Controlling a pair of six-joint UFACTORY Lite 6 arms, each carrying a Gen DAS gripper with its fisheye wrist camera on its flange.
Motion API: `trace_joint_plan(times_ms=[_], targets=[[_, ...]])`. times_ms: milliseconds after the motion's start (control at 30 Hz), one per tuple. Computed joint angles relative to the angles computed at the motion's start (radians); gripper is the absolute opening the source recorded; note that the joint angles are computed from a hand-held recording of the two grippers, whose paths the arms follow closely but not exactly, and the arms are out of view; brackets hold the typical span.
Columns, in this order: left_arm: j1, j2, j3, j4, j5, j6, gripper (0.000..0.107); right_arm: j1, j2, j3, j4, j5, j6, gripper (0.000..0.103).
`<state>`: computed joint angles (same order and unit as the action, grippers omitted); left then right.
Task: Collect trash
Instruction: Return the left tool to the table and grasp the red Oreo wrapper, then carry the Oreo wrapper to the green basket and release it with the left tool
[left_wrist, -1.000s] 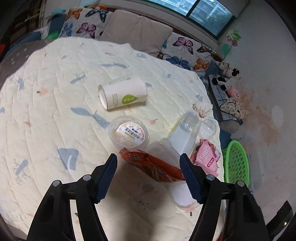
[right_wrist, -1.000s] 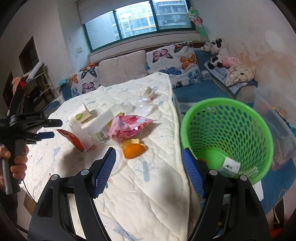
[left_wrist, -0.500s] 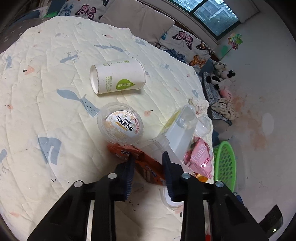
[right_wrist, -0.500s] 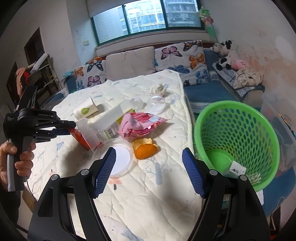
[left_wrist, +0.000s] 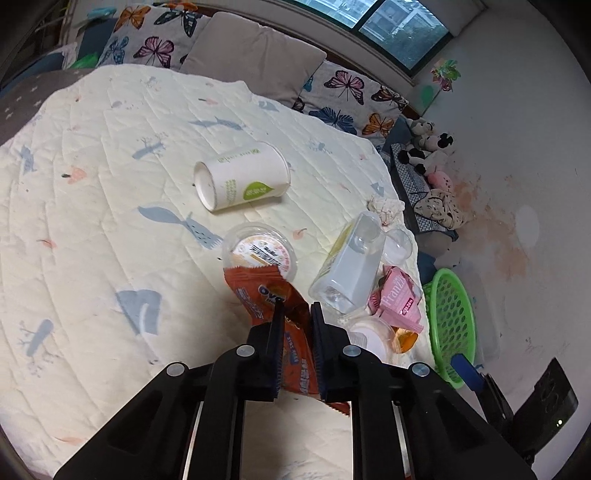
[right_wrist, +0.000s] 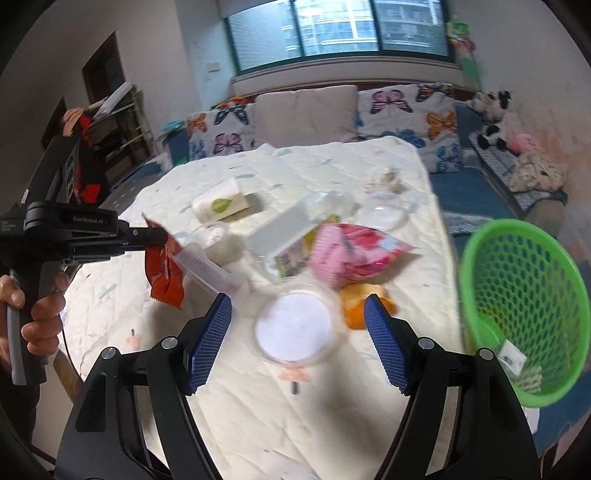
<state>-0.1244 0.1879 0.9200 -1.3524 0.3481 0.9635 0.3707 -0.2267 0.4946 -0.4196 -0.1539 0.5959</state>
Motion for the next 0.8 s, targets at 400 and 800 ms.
trace_joint_plan(times_ms=[400,800], targets=[[0.101,-0.039,-0.057,-0.024,0.041,0.103,0.012,0.126,0.334,0.237,-0.091,-0.036,0.091,0.071],[0.208,-0.097,-0.081,-0.011,0.096,0.164,0.012,0.221,0.551,0.417,0.058,-0.045,-0.015,0.091]])
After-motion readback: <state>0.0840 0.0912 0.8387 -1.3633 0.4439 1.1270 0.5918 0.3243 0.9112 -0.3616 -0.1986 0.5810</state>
